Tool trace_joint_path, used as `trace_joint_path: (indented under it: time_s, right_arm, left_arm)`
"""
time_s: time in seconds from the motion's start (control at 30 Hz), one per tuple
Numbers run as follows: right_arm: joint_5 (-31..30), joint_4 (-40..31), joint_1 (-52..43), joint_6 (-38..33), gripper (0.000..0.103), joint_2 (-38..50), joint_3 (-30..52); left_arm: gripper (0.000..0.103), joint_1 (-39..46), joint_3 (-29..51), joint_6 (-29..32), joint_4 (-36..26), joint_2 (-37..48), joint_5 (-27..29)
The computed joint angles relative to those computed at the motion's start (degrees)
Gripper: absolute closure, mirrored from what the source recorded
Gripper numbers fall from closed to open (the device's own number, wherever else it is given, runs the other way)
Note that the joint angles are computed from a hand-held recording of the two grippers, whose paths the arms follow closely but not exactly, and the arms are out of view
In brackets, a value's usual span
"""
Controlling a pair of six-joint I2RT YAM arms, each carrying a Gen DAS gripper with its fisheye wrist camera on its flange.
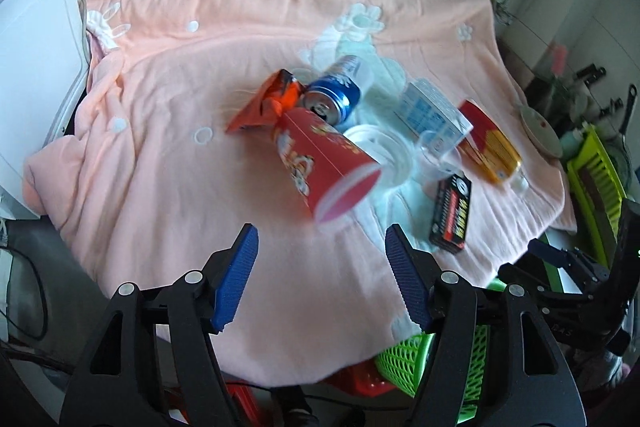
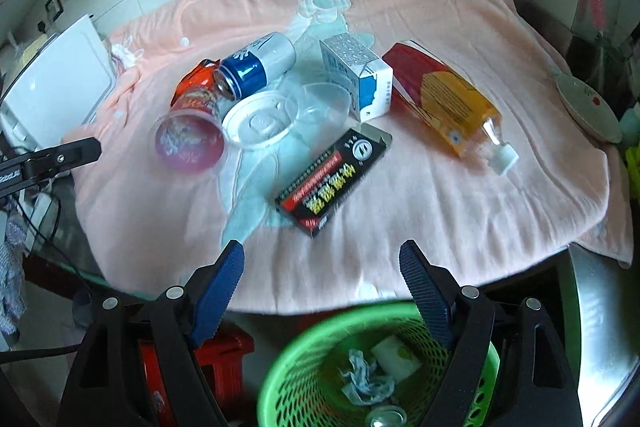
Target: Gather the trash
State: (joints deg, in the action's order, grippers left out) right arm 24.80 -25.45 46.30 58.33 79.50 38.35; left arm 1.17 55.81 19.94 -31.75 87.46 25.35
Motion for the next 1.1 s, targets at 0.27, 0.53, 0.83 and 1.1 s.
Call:
trace_joint_path:
  time_s: [0.27, 0.53, 0.83, 1.1]
  right_arm:
    - [-5.9, 4.8, -9.8, -4.7, 0.027, 10.2, 5.4]
    - [-9.3, 6.5, -15.5, -5.4, 0.03, 19.5, 10.4]
    - [-12.3, 7.5, -19.7, -3.4, 0.038, 27.0, 15.1]
    - [-12.1, 6.0, -20.2, -5.7, 0.049, 28.5, 17.0]
  left_arm:
    - [0.037, -0.5, 10.6, -3.4, -2.2, 11.1, -0.7]
    - [0.037, -2.1, 18.4, -7.0, -4.4, 19.5, -1.8]
    - [0.029, -4.3, 25.6, -11.7, -6.7, 26.2, -2.4]
    - [0.026, -5.6, 30.0, -14.8, -8.4, 30.7, -1.8]
